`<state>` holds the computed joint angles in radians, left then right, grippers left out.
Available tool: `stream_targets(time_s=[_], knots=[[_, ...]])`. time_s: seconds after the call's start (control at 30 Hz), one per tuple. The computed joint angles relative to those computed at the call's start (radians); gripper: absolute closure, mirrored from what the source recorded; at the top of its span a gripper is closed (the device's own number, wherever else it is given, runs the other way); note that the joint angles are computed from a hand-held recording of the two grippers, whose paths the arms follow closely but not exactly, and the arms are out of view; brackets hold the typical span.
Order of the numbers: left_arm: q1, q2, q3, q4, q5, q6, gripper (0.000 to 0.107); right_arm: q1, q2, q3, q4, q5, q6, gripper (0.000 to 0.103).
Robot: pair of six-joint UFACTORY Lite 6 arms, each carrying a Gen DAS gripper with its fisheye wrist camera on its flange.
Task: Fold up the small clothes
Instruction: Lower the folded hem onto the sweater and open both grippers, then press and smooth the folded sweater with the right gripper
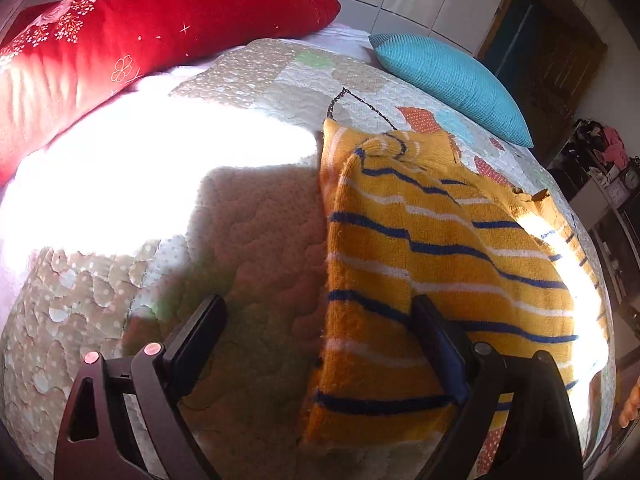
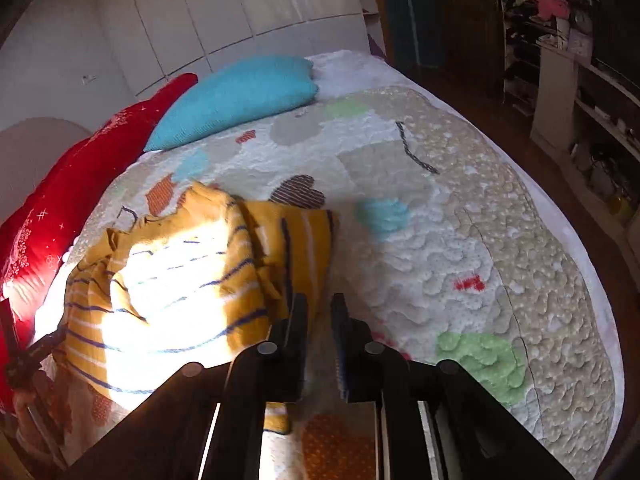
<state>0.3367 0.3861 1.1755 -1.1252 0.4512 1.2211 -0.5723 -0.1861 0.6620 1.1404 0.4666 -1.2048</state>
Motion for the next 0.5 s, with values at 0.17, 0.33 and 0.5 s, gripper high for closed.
stream_targets(time_s=[0.17,0.33,0.5], knots=[[0.019,0.008,-0.016,-0.116,0.023,0.126,0.009,0.402,0.238,0.291,-0.229,-0.113,0.409,0.054],[0.091,0.043,-0.002,-0.215,0.155,0.203,0.009,0.584,0.755,0.812,-0.651,-0.116,0.932,0.056],[0.131,0.061,0.002,-0.264,0.238,0.238,0.009,0.625,1.038,1.209,-1.143,0.035,1.455,0.056]])
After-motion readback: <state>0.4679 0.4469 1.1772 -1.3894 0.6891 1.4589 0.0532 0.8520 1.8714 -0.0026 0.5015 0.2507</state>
